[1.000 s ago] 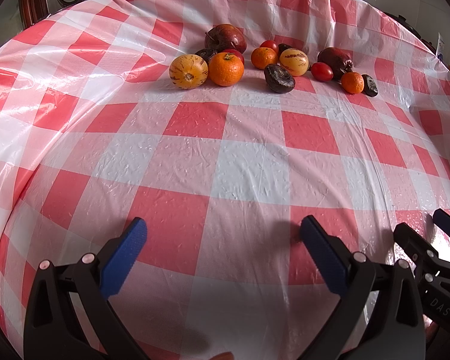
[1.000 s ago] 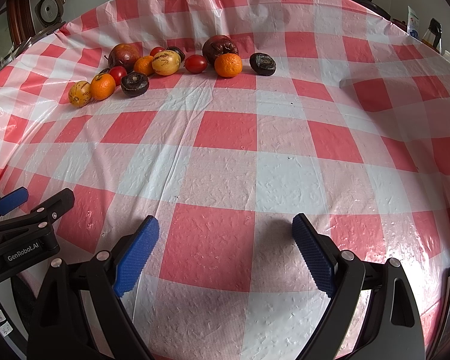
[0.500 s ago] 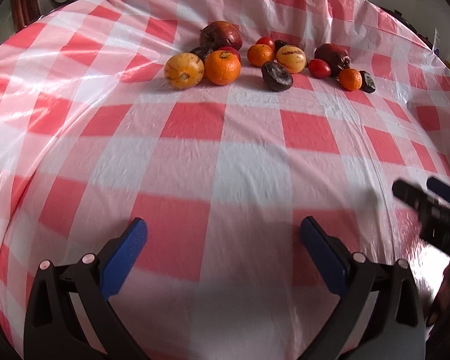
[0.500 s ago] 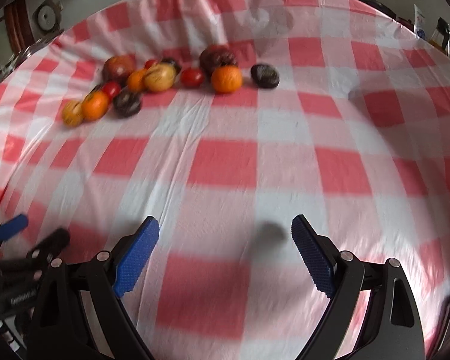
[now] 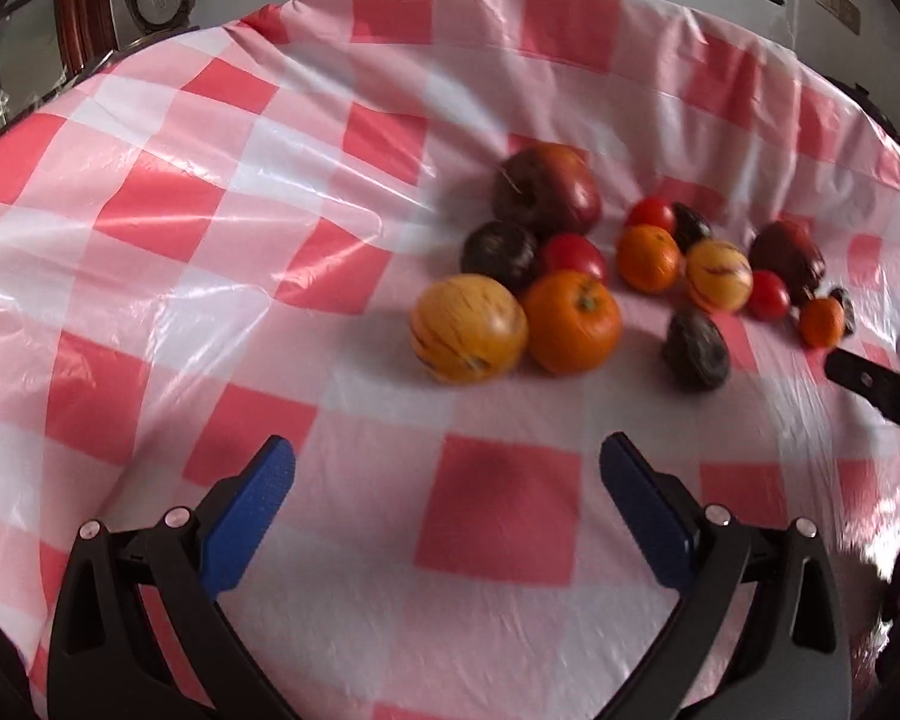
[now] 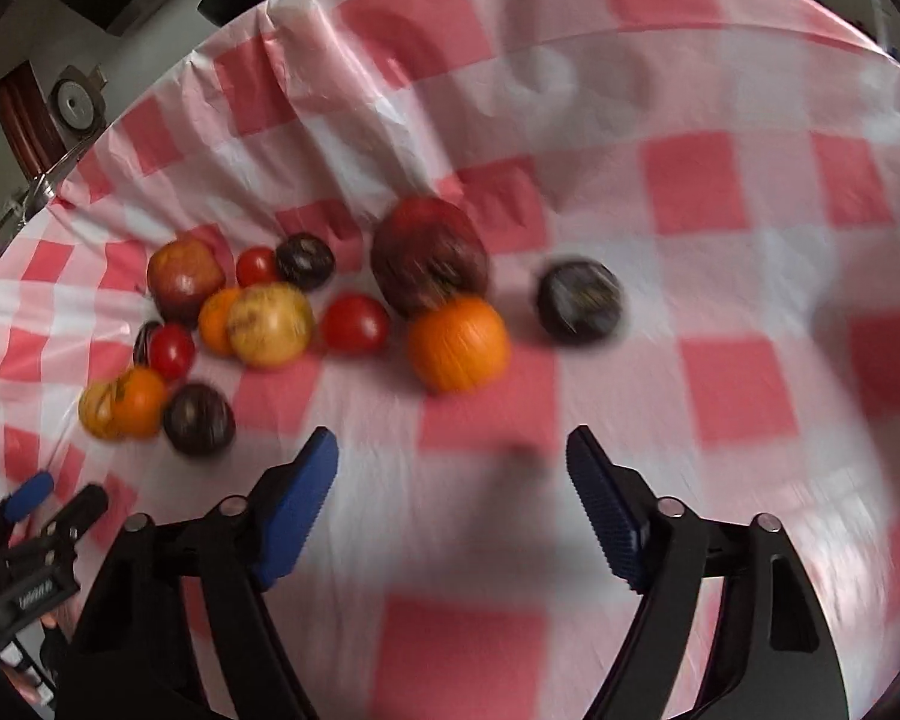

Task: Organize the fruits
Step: 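Grasp the striped yellow fruit with the left tool while the right tool grasps an orange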

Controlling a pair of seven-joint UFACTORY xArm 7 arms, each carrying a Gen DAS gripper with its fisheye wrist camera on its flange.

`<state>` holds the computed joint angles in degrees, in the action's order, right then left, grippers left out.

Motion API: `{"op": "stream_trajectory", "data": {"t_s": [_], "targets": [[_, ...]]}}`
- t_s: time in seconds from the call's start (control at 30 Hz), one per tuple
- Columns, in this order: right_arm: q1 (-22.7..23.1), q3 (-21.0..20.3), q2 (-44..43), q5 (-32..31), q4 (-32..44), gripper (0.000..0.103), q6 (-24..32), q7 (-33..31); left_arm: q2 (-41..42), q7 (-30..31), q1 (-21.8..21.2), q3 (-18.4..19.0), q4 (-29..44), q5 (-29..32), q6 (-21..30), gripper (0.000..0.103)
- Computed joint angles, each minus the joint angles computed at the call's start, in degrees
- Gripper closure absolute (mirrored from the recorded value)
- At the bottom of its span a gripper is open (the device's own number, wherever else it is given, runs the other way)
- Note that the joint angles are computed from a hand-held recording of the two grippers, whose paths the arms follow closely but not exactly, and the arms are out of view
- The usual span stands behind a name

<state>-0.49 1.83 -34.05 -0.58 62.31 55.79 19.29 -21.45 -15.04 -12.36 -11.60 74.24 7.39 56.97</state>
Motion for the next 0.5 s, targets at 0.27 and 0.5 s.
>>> {"op": "stream_trajectory", "data": {"t_s": [0.27,0.5], "targets": [[-1.49,1.33,8.32,-5.78,6.8,0.064,1.64,-0.3,3.43,2.27,-0.02,1.7,2.29,-1.6,0.12,0.02],[-1.71,1.42,5.41,-7.46,4.83,0.064,0.66,0.76,6.39,5.85,-0.52,2.57,4.27,-3.79,0.0,0.034]]}}
